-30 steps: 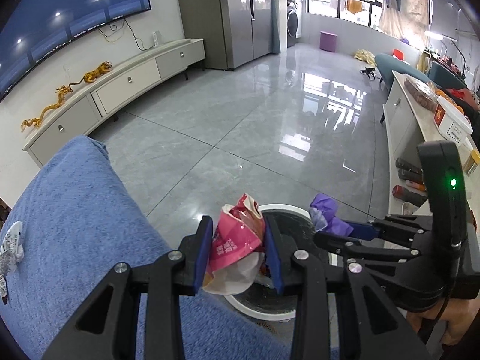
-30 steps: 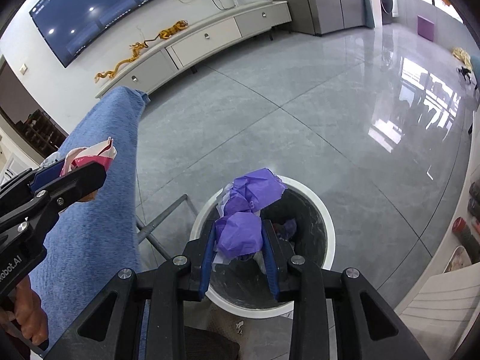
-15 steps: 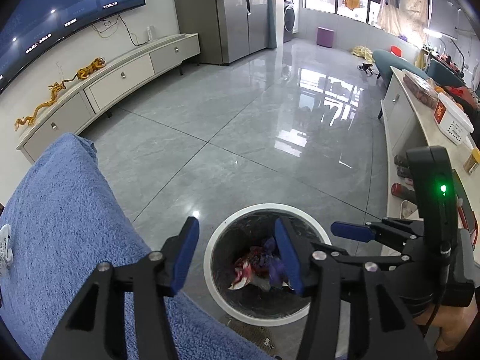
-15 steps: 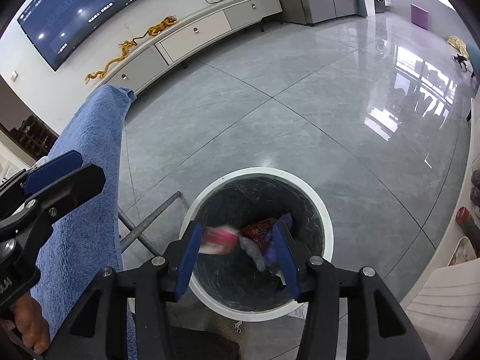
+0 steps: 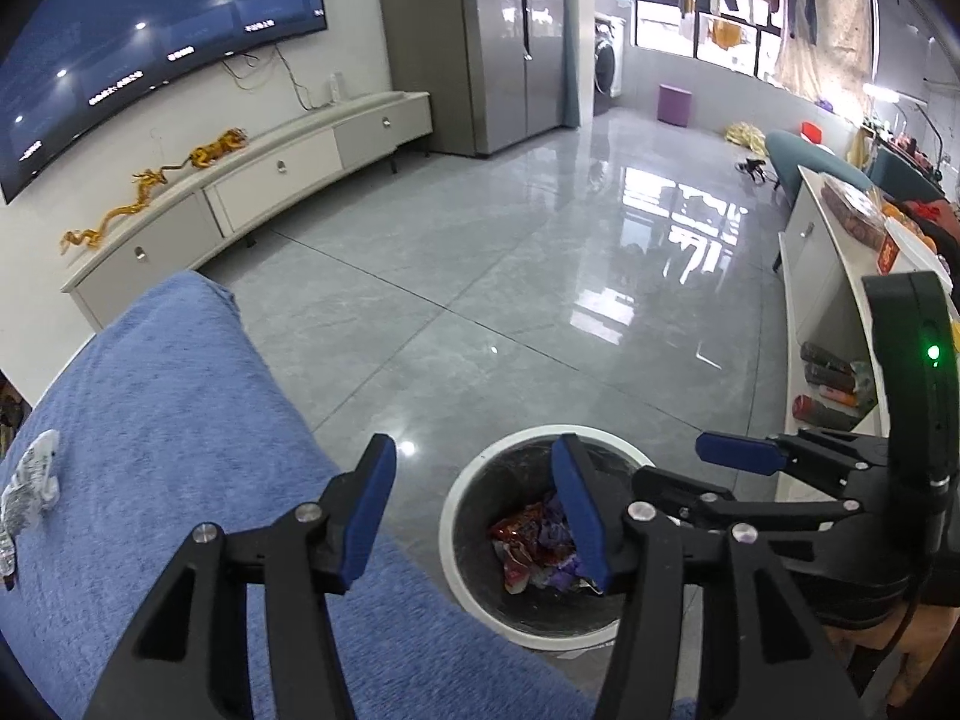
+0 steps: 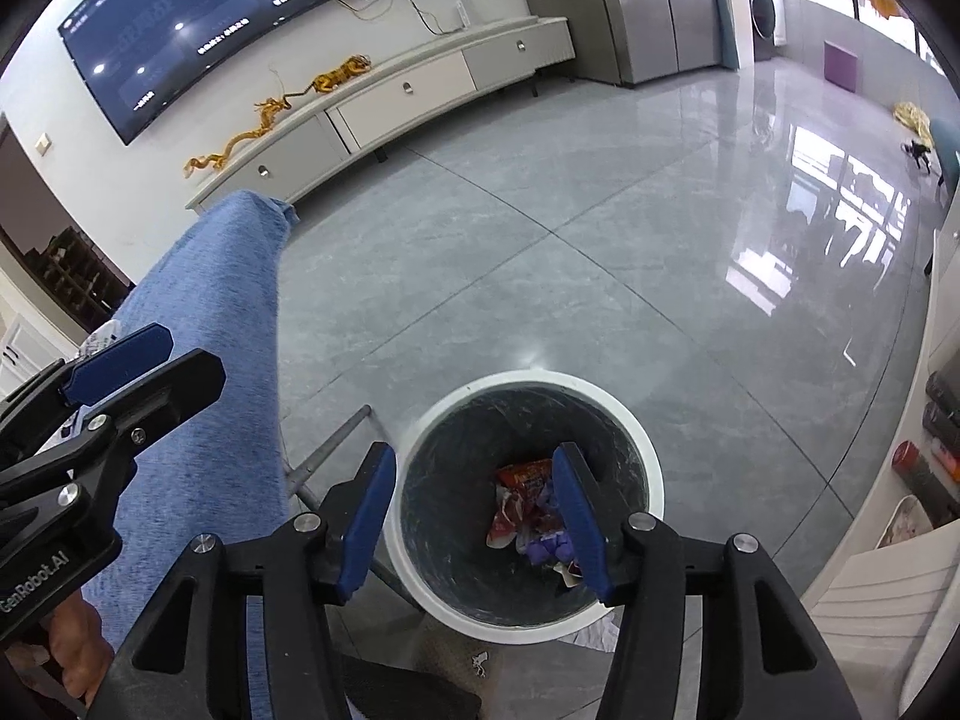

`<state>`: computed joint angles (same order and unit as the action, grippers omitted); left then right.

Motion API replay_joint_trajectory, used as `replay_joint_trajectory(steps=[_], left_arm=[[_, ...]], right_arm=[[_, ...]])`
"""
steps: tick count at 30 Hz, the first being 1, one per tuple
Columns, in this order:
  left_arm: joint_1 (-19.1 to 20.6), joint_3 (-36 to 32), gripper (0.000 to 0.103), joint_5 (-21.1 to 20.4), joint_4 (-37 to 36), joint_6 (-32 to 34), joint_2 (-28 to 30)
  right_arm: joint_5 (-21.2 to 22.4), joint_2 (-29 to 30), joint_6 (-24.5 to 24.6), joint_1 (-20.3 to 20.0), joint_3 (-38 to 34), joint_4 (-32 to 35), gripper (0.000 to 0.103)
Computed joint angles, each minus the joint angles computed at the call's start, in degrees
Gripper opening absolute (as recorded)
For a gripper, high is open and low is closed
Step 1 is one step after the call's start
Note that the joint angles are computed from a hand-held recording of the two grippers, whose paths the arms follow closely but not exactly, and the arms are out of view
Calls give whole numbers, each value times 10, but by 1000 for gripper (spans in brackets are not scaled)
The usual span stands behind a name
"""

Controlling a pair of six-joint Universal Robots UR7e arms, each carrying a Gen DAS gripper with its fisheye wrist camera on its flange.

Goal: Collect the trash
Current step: 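Move both open tools back to the silver wrapper and white bag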

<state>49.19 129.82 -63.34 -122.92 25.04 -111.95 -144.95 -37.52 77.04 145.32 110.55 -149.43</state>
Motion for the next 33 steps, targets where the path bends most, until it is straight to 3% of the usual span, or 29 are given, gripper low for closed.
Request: replay_joint_trajectory(steps=[7,19,33], left_arm=[[5,-11,62,2,10,4,-25],[19,-42,62,-14,29,6,-45],[34,-67,62,-21,42,13,-65]], right_arm=[[-12,12,0,13,-42,46,53],[-27,28,13,32,-98,126,54],[-37,50,-2,43,-148,168,54]])
